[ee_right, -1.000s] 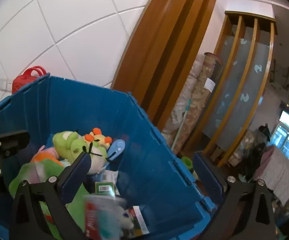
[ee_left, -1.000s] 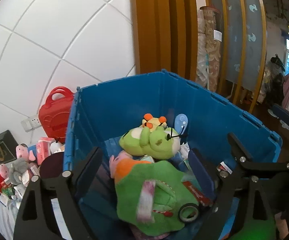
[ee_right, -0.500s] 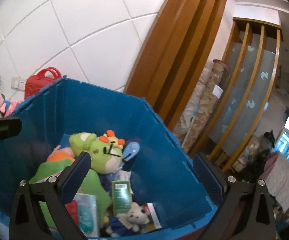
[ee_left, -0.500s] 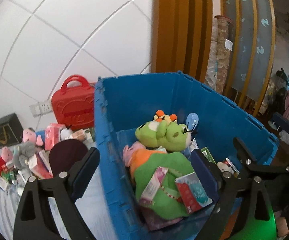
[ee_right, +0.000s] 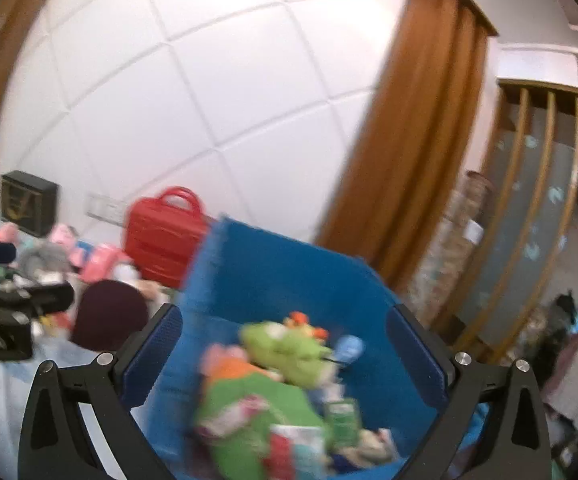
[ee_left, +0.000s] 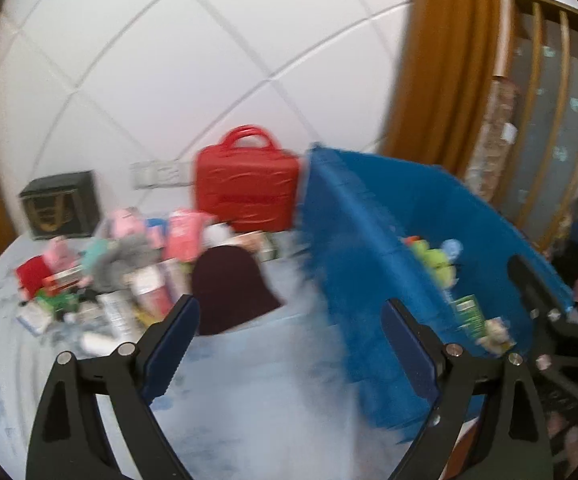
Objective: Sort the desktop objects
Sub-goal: 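Return both tools from the crate to the pile on the table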
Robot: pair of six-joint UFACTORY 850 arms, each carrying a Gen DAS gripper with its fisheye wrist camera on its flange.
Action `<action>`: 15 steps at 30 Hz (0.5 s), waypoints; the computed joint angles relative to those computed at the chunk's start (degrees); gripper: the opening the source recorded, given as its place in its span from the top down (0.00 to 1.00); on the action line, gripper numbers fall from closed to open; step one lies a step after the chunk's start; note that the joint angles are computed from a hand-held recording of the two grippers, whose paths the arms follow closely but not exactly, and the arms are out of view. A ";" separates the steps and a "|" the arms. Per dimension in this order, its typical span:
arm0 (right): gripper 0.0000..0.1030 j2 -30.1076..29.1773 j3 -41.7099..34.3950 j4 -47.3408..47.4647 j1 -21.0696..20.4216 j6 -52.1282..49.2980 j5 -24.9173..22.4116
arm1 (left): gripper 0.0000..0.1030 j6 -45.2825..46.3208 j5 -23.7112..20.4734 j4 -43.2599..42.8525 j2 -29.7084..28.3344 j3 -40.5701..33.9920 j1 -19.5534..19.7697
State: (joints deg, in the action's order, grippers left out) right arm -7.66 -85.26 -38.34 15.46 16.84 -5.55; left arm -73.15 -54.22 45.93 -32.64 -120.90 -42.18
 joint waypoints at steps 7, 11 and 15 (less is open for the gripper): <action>0.00 -4.23 -2.65 19.67 10.10 -15.89 -5.80 | 0.10 -5.01 2.35 -0.52 17.38 27.71 6.32; 0.00 -8.19 -4.79 27.47 13.95 -19.72 -9.79 | 0.10 -2.98 2.75 -2.58 22.35 37.31 10.46; 0.00 -13.30 -7.80 30.24 16.44 -19.80 -14.79 | 0.10 1.49 7.82 -7.68 25.37 45.51 15.46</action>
State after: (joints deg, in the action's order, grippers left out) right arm -20.96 -93.05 -8.09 31.90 -2.96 -20.35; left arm -71.66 -46.40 38.25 -7.27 -75.39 -26.71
